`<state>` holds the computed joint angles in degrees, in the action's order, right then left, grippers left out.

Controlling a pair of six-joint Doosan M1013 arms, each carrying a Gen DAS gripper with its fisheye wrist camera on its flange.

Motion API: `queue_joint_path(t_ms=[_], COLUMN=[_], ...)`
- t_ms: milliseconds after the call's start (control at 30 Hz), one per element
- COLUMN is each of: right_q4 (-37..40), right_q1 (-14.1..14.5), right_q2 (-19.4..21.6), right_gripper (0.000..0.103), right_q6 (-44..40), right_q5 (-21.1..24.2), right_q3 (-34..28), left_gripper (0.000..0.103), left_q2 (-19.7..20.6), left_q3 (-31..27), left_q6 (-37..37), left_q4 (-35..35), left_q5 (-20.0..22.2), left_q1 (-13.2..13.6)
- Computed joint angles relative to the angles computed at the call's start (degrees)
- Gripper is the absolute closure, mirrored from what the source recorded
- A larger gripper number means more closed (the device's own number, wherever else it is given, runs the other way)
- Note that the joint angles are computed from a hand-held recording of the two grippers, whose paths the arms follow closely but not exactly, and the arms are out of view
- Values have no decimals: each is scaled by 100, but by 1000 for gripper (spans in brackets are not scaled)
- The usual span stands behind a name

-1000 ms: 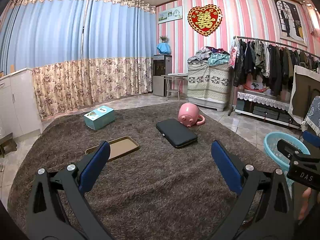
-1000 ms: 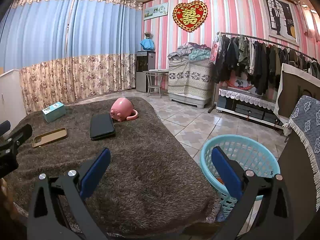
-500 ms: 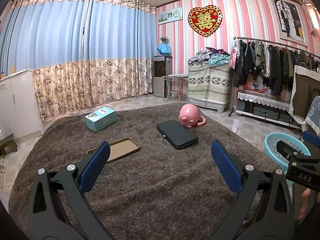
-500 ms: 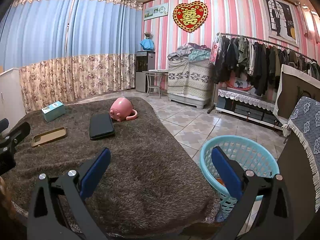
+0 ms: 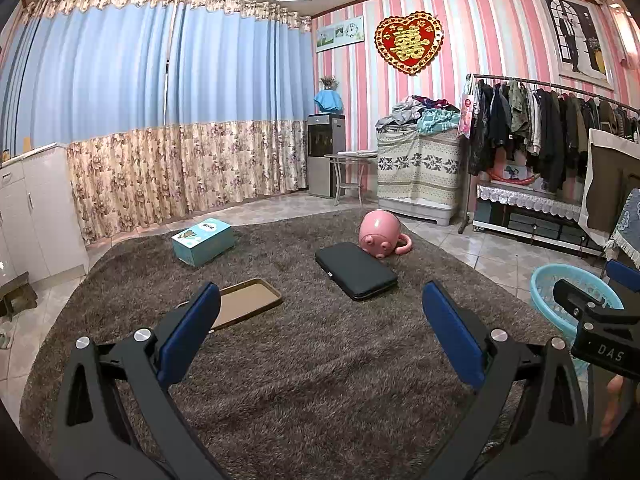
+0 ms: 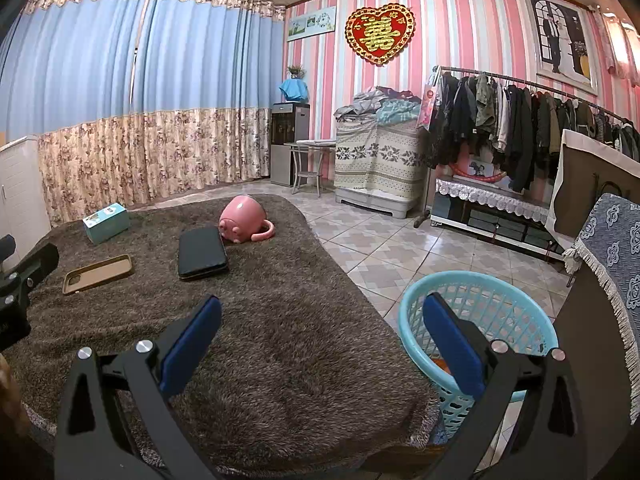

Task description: Collect trash

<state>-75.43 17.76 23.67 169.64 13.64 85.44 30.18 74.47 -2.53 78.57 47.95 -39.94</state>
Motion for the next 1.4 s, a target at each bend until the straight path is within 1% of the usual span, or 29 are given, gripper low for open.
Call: queue_joint_path(t_ms=[1400], right_q4=[-42], right_q1=[5], right_q2=[16], right_gripper=[4], right_q6=[20], right_q5=[8], right_q3=[-5], left_gripper=[5], left_q2=[-20], left_q3=[20], left_q6=[-23], left_q4=[65], left_q5=[27], left_q1=[22])
